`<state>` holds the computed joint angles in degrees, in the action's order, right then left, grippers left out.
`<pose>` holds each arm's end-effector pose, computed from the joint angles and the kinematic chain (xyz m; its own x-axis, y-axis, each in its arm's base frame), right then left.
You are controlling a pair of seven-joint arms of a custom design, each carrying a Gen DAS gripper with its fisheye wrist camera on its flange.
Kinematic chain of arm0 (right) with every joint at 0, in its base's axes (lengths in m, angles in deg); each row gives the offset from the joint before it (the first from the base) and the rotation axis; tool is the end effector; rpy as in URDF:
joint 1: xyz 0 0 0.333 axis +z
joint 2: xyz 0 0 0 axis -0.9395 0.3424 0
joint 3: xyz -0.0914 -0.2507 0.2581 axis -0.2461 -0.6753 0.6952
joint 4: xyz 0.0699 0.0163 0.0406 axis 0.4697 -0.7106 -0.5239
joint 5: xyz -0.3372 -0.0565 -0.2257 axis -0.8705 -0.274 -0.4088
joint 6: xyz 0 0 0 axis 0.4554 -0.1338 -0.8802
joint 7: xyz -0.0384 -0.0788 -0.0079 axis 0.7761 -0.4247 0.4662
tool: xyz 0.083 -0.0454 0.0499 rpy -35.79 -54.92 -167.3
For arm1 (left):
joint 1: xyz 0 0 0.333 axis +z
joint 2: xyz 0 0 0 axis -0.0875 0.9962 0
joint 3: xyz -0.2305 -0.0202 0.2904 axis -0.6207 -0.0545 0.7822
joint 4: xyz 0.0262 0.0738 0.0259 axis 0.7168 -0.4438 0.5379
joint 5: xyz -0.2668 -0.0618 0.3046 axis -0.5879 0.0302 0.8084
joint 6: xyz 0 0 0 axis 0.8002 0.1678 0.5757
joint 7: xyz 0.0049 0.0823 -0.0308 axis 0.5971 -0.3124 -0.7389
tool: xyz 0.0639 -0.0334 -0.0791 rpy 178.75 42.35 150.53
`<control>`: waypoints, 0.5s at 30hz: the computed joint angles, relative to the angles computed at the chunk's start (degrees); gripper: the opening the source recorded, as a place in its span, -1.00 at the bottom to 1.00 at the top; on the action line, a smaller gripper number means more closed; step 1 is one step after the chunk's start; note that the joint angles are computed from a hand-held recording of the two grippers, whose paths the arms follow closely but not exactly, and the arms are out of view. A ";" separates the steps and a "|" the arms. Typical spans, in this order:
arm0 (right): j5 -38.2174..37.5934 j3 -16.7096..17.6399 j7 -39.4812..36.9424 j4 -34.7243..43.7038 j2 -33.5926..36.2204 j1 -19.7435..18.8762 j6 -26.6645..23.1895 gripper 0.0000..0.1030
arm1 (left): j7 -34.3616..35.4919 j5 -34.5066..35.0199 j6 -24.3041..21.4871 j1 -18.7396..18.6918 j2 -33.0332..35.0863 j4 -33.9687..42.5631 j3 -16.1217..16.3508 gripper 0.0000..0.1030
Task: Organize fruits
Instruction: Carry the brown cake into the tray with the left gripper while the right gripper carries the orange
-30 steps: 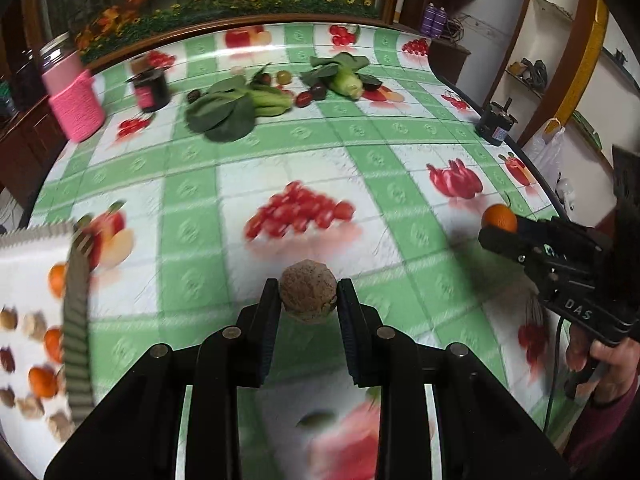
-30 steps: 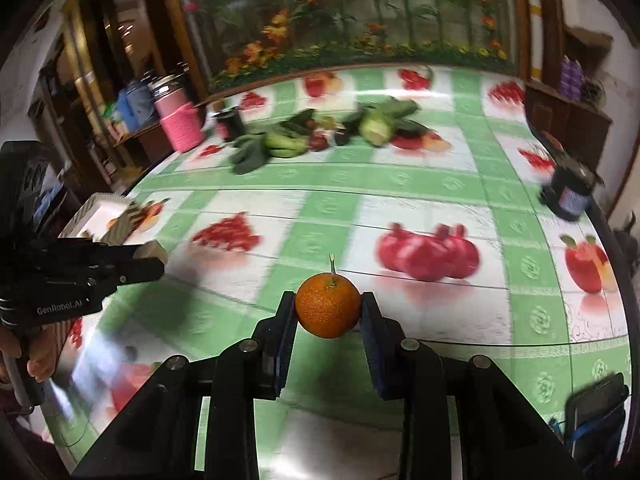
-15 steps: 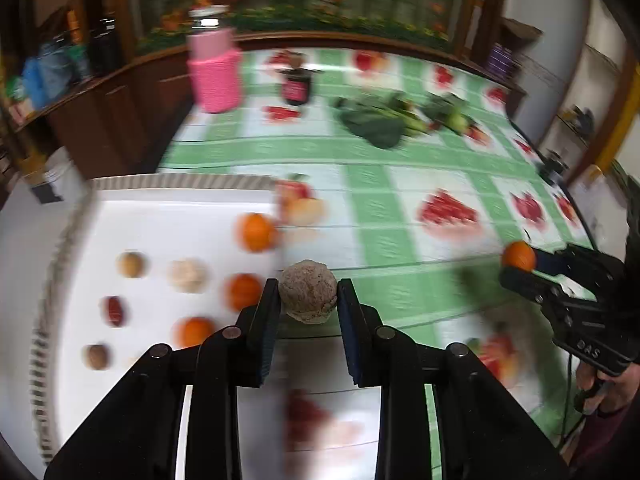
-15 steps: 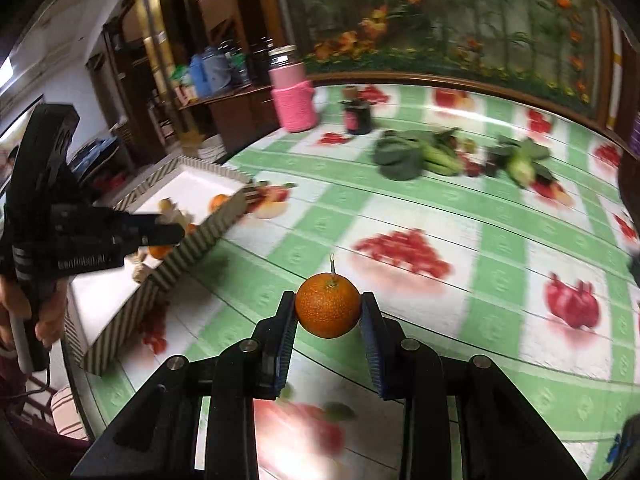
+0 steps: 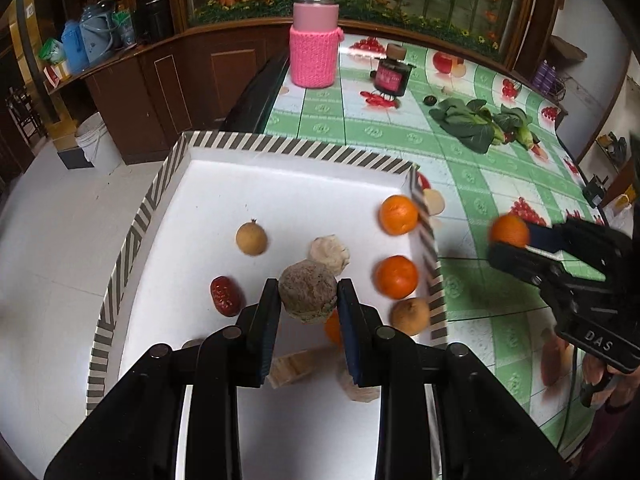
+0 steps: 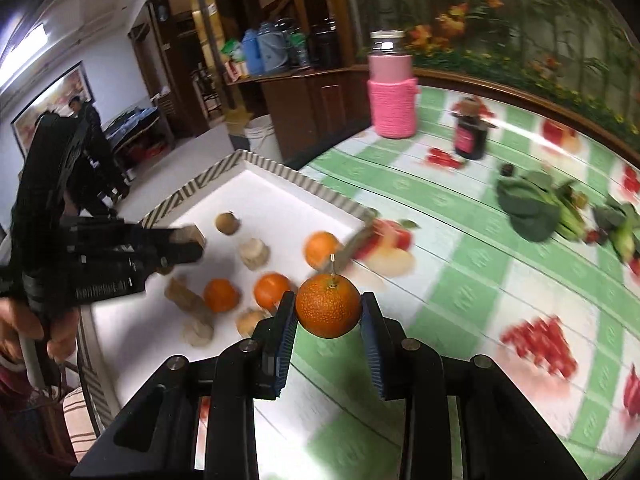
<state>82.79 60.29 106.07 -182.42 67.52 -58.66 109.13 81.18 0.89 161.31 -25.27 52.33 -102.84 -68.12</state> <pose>0.6748 0.2685 0.4654 0.7632 -0.6309 -0.1395 -0.5343 -0.4948 -0.6853 0.5915 -0.3218 0.4660 0.1928 -0.9801 0.0467 -0.8160 -0.1866 -0.5472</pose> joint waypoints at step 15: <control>-9.58 0.85 7.47 10.38 8.16 3.51 -3.12 -0.35 | 3.61 -3.27 0.72 0.80 1.59 -0.06 0.68 -0.50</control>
